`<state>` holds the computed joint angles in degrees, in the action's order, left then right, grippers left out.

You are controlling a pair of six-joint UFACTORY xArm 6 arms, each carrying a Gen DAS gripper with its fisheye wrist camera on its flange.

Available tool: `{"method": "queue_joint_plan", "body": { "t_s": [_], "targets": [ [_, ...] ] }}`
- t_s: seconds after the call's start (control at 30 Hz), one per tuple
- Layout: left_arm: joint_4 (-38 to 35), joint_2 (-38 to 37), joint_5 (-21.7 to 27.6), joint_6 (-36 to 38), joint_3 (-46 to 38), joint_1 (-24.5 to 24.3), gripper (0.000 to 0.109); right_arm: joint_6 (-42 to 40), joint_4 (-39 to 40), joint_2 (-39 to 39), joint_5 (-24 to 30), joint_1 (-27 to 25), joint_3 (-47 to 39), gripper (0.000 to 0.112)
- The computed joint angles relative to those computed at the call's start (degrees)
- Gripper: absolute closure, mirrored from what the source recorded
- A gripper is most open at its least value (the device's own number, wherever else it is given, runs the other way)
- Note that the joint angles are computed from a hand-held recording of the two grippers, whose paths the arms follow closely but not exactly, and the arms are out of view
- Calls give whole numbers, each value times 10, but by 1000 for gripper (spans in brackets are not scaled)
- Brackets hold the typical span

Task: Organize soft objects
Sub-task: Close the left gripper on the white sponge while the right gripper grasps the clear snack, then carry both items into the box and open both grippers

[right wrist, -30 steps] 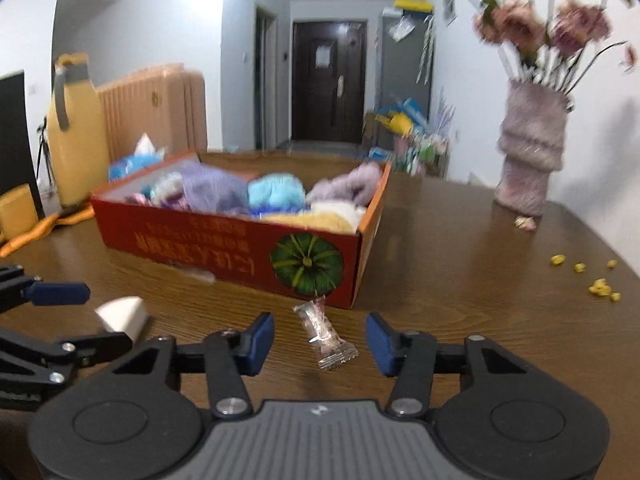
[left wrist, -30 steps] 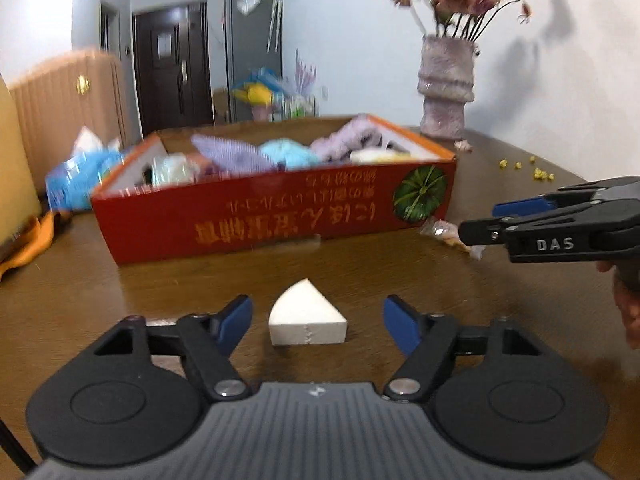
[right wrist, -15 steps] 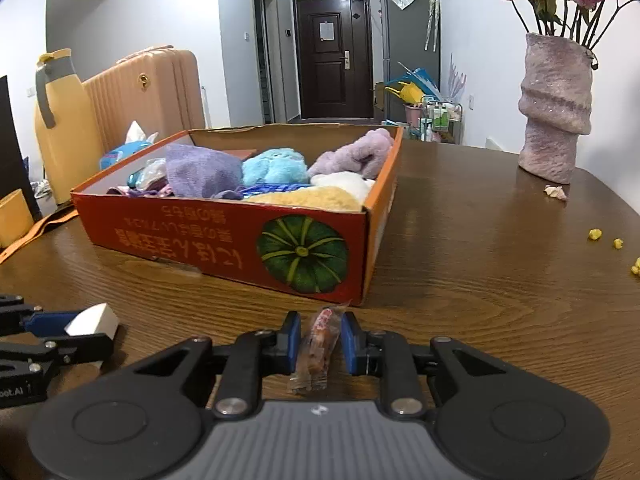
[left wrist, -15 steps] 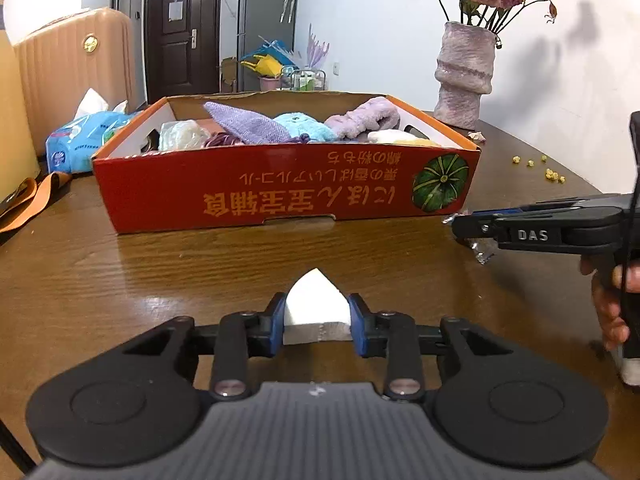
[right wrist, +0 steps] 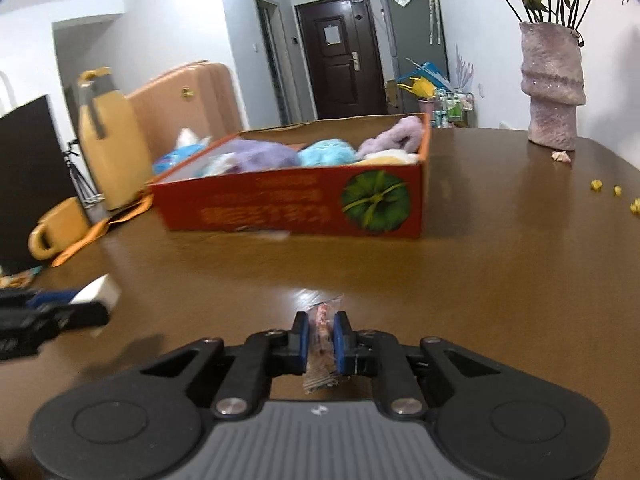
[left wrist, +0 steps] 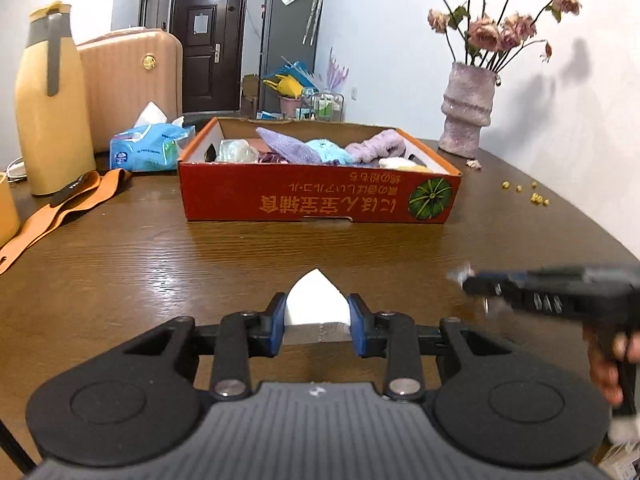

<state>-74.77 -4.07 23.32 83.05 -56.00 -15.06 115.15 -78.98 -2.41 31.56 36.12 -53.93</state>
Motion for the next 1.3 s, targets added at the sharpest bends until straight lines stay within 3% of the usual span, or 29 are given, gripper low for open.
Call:
{"method": "queue_joint_plan", "body": {
  "t_s": [0.17,0.33,0.57,0.73,0.8,0.93,1.0,1.1,1.2,1.3],
  "targets": [
    [-11,-28,21,11,18,9,76,7,3,-19,47,59,5,100],
    [-31,-32,26,28,8,10,76,31,-22,-42,68,70,9,100],
    [-38,61,100,-33,-154,21,75,49,-106,-31,-5,-17,-50,100],
    [61,225,72,-153,-354,-17,75,121,-150,69,-128,-125,-176,100],
    [130,299,84,-233,-444,-24,75,133,-130,118,-163,-156,-226,100],
    [245,417,121,-358,-589,-30,73,39,-8,211,-227,-201,-308,100],
    [258,446,134,-370,-620,-29,70,3,22,238,-225,-202,-330,98],
    [271,478,141,-385,-653,-25,60,-102,135,269,-212,-200,-345,94],
    [269,497,169,-395,-684,-14,55,-106,136,281,-202,-200,-355,90],
    [267,489,150,-385,-676,-12,54,-97,121,274,-193,-199,-354,88]
  ]
}}
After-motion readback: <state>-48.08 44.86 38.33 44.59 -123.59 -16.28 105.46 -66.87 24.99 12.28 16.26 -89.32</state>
